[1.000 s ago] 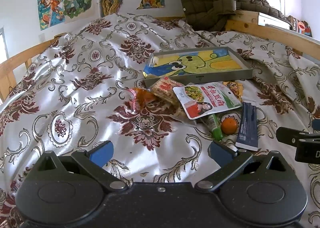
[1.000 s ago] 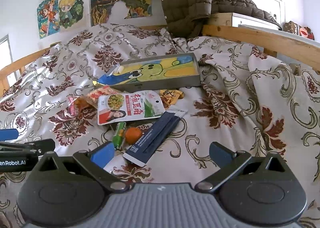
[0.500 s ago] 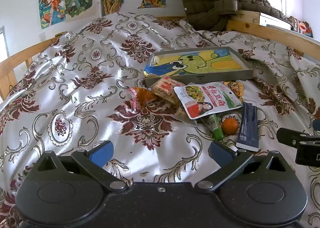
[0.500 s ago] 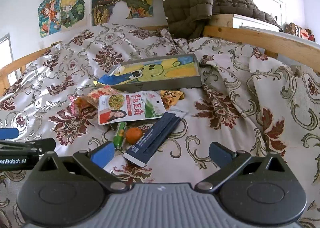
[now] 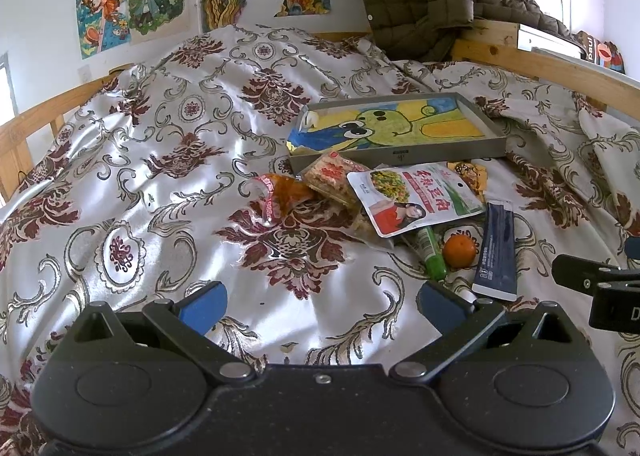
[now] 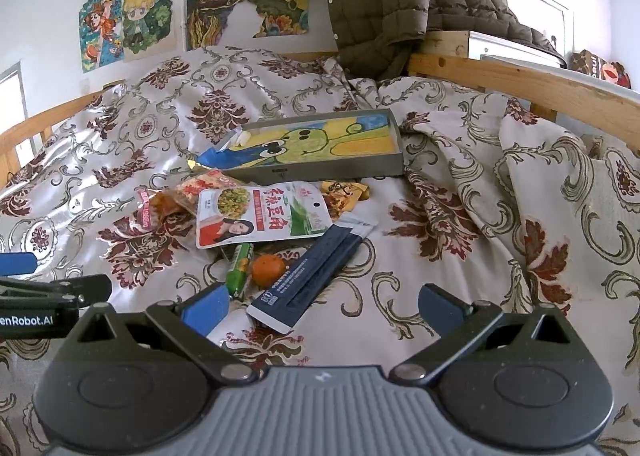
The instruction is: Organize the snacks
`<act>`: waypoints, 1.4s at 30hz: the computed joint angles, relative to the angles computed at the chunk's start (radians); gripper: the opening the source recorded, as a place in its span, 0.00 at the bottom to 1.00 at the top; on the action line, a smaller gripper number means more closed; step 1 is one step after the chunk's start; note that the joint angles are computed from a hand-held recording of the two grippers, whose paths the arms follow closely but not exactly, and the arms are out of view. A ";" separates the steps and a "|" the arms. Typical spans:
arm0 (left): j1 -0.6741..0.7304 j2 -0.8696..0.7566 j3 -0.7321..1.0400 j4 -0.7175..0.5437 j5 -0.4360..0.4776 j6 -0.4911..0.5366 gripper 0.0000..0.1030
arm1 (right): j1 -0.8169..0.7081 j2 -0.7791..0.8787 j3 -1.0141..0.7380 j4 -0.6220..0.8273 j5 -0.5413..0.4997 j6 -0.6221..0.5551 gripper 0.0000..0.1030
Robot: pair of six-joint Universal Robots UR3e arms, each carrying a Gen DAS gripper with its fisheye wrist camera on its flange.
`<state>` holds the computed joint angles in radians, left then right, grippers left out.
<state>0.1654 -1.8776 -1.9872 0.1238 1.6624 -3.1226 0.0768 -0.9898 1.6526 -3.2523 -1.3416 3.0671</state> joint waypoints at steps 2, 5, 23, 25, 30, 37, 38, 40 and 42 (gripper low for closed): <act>0.001 0.000 -0.001 0.002 0.000 0.002 0.99 | 0.001 0.000 0.001 -0.002 -0.001 0.001 1.00; 0.003 0.001 -0.003 0.004 -0.004 0.003 0.99 | 0.001 0.001 -0.001 -0.001 -0.001 0.002 1.00; -0.006 -0.020 0.005 0.013 0.009 0.005 0.99 | 0.000 -0.008 -0.007 0.006 0.001 0.003 1.00; -0.007 -0.025 0.016 0.002 0.013 0.003 0.99 | 0.001 -0.008 -0.010 0.008 -0.004 0.009 1.00; -0.001 -0.085 0.115 -0.054 0.036 0.024 0.99 | -0.020 0.009 -0.012 -0.026 0.046 0.056 1.00; 0.027 -0.163 0.310 -0.179 -0.022 0.108 0.99 | -0.041 0.114 -0.133 -0.048 0.103 0.108 1.00; 0.035 -0.181 0.345 -0.188 -0.053 0.145 0.99 | -0.039 0.132 -0.158 -0.037 0.098 0.107 1.00; 0.058 -0.221 0.411 -0.208 -0.142 0.223 0.99 | -0.037 0.161 -0.197 -0.006 0.088 0.103 1.00; 0.066 -0.270 0.504 -0.266 -0.203 0.276 0.99 | -0.046 0.179 -0.209 0.017 0.096 0.108 1.00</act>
